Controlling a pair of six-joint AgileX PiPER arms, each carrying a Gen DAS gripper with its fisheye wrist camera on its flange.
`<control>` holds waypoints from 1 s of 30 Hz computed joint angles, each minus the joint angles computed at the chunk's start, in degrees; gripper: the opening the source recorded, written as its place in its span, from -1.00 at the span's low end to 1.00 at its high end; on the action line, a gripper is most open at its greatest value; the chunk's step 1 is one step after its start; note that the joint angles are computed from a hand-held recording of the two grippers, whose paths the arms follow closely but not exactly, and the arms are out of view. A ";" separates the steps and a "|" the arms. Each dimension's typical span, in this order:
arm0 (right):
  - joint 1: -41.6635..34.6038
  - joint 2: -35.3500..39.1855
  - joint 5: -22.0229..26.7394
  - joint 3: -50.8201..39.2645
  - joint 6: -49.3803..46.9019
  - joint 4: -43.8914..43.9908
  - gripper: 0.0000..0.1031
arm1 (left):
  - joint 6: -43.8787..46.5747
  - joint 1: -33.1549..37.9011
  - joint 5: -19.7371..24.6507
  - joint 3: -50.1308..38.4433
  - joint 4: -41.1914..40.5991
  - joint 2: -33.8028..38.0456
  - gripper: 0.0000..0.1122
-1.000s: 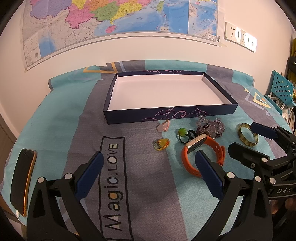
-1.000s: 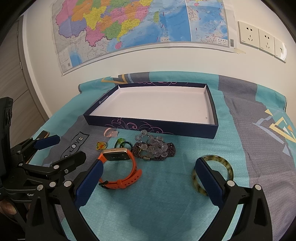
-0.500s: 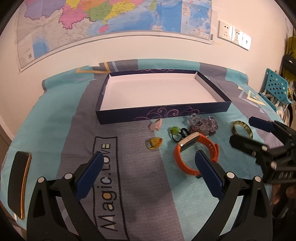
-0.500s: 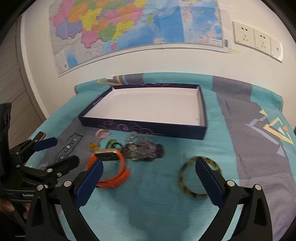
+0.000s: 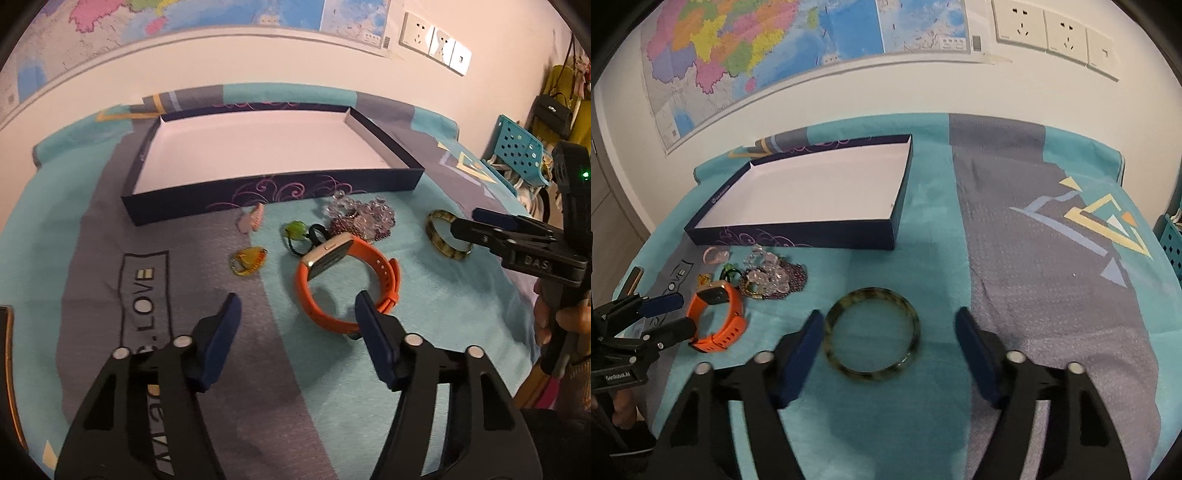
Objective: Organize jewelry
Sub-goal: 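Grasp the orange smartwatch with the left tool while the right tool grasps the tortoiseshell bangle, then carry the smartwatch and bangle over the navy box tray with both tools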
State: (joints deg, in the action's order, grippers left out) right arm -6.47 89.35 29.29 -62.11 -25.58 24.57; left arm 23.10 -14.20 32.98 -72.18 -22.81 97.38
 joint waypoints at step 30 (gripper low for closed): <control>-2.35 1.81 6.63 -5.99 -11.42 10.48 -0.88 | 4.63 4.42 11.08 -9.83 -3.98 3.96 -0.87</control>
